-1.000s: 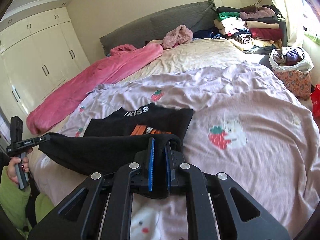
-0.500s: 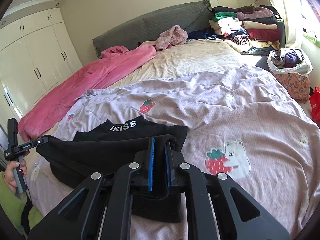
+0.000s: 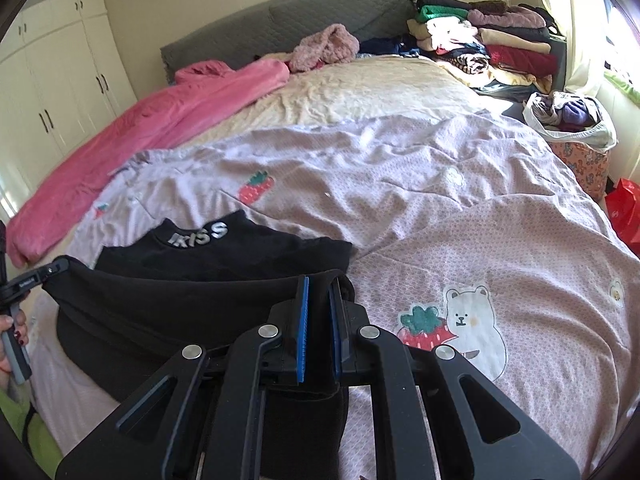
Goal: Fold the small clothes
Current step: 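Fold the hem up over the body toward the collar with both tools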
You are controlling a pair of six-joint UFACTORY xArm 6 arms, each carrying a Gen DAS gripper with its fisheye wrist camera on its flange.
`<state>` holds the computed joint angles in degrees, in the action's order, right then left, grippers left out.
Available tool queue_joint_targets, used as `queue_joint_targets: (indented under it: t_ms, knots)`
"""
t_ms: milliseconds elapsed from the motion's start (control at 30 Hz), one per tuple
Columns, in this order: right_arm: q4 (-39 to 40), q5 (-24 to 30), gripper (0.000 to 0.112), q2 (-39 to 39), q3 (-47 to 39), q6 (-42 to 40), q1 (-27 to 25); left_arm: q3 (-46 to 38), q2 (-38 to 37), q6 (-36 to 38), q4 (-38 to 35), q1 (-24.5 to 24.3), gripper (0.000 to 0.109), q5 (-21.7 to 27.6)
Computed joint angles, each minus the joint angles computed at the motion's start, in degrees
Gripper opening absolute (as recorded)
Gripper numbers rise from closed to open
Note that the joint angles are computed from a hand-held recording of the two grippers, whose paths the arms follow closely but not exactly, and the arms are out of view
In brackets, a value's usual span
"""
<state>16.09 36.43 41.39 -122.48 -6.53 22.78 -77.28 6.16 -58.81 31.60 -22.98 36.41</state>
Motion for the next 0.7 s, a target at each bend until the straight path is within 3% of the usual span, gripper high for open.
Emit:
queue_joint_targets:
  t_ms: [233, 267, 333, 367, 433, 533, 700]
  knots:
    - [-9.0, 5.6, 0.012, 6.1, -7.4, 7.0, 0.5, -2.3, 4.0, 2.6, -2.3, 0.9, 0.008, 0.9]
    - [-10.2, 5.9, 0.014, 6.6, -7.9, 7.4, 0.7, -2.5, 4.3, 3.1, -2.7, 0.9, 0.013, 1.0]
    - [-10.9, 6.2, 0.027, 7.1, -8.3, 7.8, 0.8, -2.0, 4.1, 3.2, -3.0, 0.9, 0.018, 0.5]
    - [-11.3, 6.2, 0.032, 7.2, -8.3, 8.3, 0.7, -1.5, 3.8, 3.4, -3.3, 0.9, 0.028, -0.1]
    - [-10.0, 4.8, 0.045, 5.8, -6.1, 7.8, 0.4, -0.2, 2.3, 1.2, -1.2, 0.8, 0.045, -0.7]
    - [-11.0, 1.3, 0.048, 1.4, 0.3, 8.2, 0.1, 3.0, -1.4, -3.5, 3.0, 1.0, 0.046, -2.9]
    - [-11.3, -9.4, 0.049, -9.9, 16.7, 5.1, 0.8, 6.8, -7.4, -8.9, 10.8, -0.9, 0.046, -1.0]
